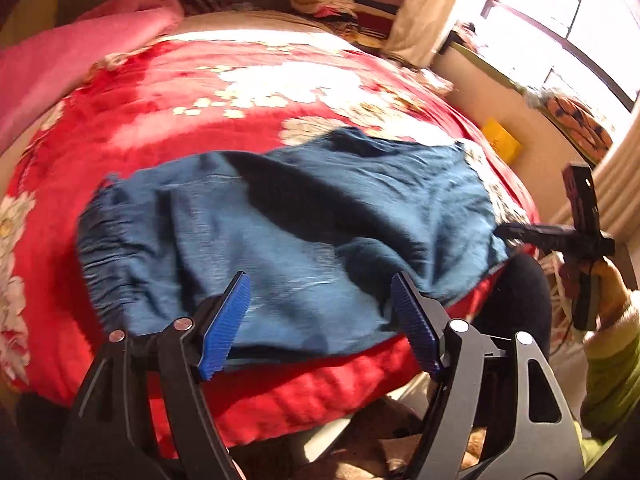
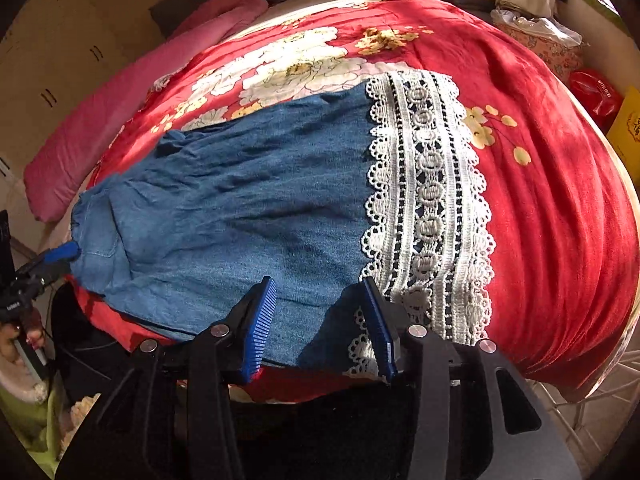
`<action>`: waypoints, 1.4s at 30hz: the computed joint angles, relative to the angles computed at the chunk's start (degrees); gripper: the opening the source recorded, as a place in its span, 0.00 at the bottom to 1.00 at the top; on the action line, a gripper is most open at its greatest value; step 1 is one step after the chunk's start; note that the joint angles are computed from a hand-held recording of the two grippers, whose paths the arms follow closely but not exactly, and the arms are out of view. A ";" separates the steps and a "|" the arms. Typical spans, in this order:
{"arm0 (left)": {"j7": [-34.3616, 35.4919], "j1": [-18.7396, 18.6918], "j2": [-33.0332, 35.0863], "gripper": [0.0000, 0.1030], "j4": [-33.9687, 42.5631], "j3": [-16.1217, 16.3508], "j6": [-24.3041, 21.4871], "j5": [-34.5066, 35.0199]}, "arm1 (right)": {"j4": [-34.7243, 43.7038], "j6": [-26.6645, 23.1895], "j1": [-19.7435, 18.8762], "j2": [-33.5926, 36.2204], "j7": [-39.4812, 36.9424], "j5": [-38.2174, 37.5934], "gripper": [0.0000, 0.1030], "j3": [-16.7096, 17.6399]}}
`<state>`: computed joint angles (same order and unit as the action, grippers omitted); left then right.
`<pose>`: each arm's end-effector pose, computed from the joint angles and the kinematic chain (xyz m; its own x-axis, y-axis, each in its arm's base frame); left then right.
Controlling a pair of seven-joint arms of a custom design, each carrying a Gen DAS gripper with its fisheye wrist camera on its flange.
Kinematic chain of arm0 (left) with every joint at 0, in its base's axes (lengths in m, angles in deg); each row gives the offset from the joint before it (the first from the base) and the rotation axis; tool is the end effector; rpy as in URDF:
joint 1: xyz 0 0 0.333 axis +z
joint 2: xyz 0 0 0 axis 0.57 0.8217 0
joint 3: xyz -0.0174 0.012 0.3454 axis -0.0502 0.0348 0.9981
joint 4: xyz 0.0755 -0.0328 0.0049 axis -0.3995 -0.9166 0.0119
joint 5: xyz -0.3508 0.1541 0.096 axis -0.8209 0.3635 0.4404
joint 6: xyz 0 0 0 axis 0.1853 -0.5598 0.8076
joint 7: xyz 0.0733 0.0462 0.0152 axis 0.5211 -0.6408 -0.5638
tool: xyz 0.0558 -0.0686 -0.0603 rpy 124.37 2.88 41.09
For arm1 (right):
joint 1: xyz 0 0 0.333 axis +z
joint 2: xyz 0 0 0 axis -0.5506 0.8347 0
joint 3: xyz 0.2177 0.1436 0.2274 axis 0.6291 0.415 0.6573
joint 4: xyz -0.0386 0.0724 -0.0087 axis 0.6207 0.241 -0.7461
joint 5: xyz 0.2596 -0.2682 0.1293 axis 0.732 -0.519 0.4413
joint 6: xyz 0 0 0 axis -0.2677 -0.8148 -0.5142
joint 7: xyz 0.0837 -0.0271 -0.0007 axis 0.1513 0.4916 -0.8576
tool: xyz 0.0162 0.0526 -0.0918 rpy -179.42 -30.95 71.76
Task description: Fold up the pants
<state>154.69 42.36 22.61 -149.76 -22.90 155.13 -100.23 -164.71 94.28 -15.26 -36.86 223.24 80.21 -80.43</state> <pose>0.7044 -0.0437 0.5326 -0.5937 -0.7704 0.2325 -0.6996 0.3515 -0.6221 0.6234 0.2257 0.4979 -0.2132 -0.9350 -0.2834 -0.8104 0.3312 -0.4832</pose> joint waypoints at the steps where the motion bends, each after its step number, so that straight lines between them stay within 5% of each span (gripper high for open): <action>1: -2.03 -0.28 0.28 0.65 -0.06 0.93 2.69 0.77 | -0.66 0.63 0.15 -0.28 0.19 -0.44 0.42 -0.07; 5: -13.40 -1.50 2.39 0.74 0.94 4.27 12.12 8.24 | -3.02 3.25 -0.32 -1.35 -0.05 0.81 0.42 0.24; 10: -20.15 2.40 9.12 0.75 10.27 1.34 1.68 7.69 | -3.83 4.80 0.17 -1.54 2.12 -0.34 0.42 -0.30; 12: -21.68 2.04 10.44 0.49 11.27 1.13 0.69 9.11 | -3.87 4.84 0.21 -1.53 2.44 -0.89 0.42 -0.36; 21: -20.75 3.35 13.35 0.31 16.68 -0.65 0.47 9.54 | -3.56 4.62 -0.02 -1.35 2.34 -0.29 0.42 -0.13; 23: -20.60 3.02 13.46 0.31 17.11 -0.20 3.10 10.73 | -3.52 4.75 0.02 -1.22 2.52 -0.46 0.42 -0.18; 29: -22.31 2.88 17.37 0.33 21.46 -0.59 -0.42 13.13 | -3.49 4.86 -0.03 -1.08 2.46 -0.35 0.42 -0.18; 37: -21.19 4.38 15.17 0.49 19.59 -1.45 1.05 12.17 | -3.45 4.43 -0.12 -1.45 2.27 0.47 0.42 0.03; 42: -18.06 4.84 10.70 0.60 15.21 -1.24 6.22 11.01 | -3.51 3.78 0.90 -3.33 7.66 -3.77 0.47 -1.18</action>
<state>136.63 47.21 33.32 -134.55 -24.13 161.35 -89.22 -168.22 98.06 -14.36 -40.18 230.90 76.45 -81.62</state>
